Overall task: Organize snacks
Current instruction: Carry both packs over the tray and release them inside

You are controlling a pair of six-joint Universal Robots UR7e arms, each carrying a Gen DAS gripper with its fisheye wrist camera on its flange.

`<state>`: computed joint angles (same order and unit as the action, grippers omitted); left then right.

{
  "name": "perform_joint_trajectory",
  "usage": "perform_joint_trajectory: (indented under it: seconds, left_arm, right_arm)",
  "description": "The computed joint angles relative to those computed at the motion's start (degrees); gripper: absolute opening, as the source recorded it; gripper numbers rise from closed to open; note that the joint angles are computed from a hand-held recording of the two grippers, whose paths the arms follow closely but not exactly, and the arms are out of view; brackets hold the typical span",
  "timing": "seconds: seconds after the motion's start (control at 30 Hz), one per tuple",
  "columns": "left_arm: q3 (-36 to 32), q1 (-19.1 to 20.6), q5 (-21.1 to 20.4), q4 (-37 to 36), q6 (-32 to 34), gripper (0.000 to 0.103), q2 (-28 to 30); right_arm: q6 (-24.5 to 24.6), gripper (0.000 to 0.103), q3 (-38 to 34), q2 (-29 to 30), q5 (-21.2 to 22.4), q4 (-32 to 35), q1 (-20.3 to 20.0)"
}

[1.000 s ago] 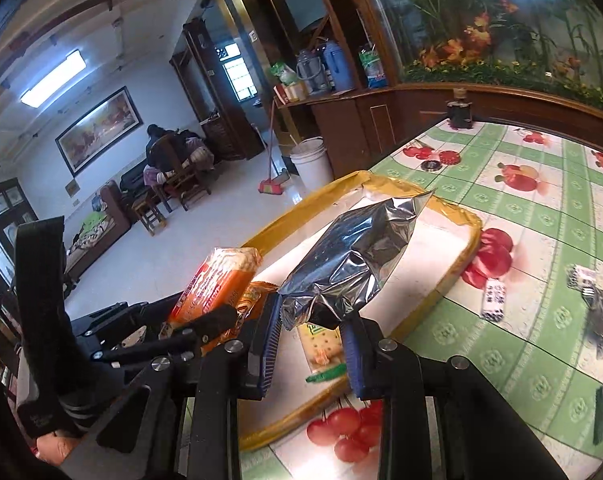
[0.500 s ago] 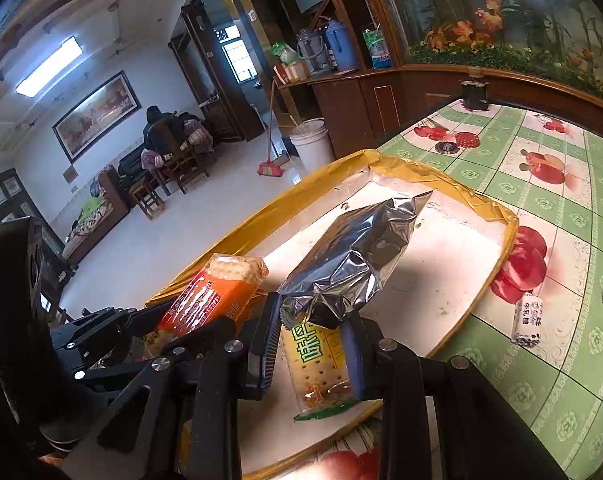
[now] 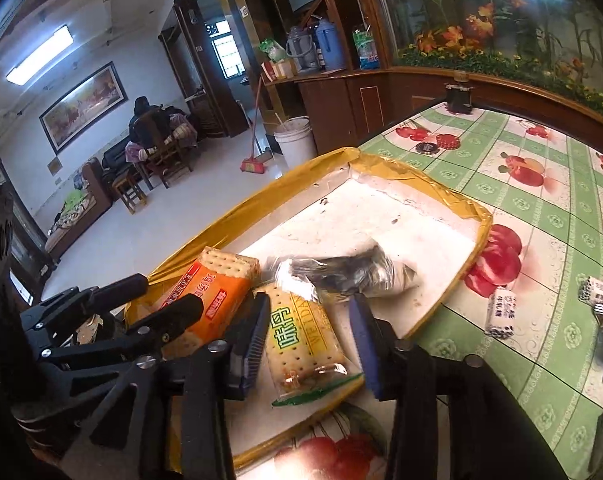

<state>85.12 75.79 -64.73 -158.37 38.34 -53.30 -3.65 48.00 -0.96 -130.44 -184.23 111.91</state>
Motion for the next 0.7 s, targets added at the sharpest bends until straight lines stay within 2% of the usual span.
perform_joint_trajectory:
  seconds: [0.07,0.53,0.7]
  left_arm:
    - [0.44,-0.15,-0.23,-0.15,-0.06,0.067,-0.46]
    - [4.15,-1.18,-1.14,-1.77,-0.25,0.067,-3.49]
    - [5.79,-1.81,-1.18,-2.8,-0.06,0.075,-4.38]
  right_arm:
    - [-0.24,0.054,1.33,-0.49,-0.55,-1.19,0.28]
    - [2.09,0.054,15.85,-6.38,-2.54,-12.11,2.03]
    - [3.86,0.055,20.65,-8.3,-4.1,-15.97,2.31]
